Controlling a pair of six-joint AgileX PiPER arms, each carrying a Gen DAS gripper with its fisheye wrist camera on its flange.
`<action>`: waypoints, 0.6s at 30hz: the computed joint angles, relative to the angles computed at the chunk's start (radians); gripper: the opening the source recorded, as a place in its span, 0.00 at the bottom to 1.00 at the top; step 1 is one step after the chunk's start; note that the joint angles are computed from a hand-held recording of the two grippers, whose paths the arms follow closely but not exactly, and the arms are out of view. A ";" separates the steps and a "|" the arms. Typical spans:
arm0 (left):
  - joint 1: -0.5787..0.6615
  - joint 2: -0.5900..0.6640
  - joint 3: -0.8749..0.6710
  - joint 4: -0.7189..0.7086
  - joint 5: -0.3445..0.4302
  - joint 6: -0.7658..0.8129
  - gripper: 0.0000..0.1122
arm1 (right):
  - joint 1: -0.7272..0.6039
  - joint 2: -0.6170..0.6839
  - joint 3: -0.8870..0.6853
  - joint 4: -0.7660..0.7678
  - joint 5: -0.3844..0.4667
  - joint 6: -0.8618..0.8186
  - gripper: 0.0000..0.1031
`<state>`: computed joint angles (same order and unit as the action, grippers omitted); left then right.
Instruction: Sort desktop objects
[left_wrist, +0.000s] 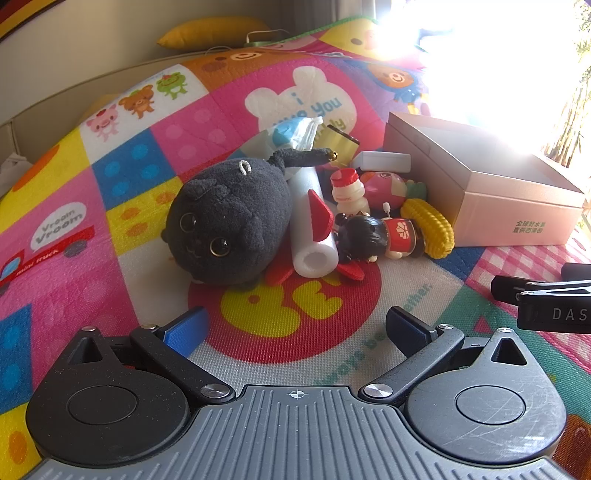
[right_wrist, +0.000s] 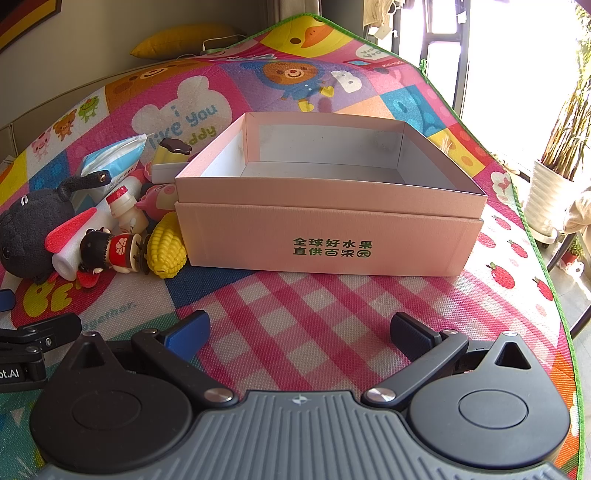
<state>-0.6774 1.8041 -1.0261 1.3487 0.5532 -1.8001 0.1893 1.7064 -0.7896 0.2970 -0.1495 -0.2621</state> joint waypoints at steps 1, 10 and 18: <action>0.000 0.000 0.000 0.000 0.000 0.000 0.92 | 0.000 0.000 0.000 0.000 0.000 0.000 1.00; 0.000 0.000 0.000 -0.001 0.000 0.000 0.92 | 0.001 0.000 0.000 0.007 0.000 -0.007 1.00; 0.000 0.000 0.000 0.000 0.000 0.000 0.92 | 0.001 0.000 0.000 0.007 0.000 -0.007 1.00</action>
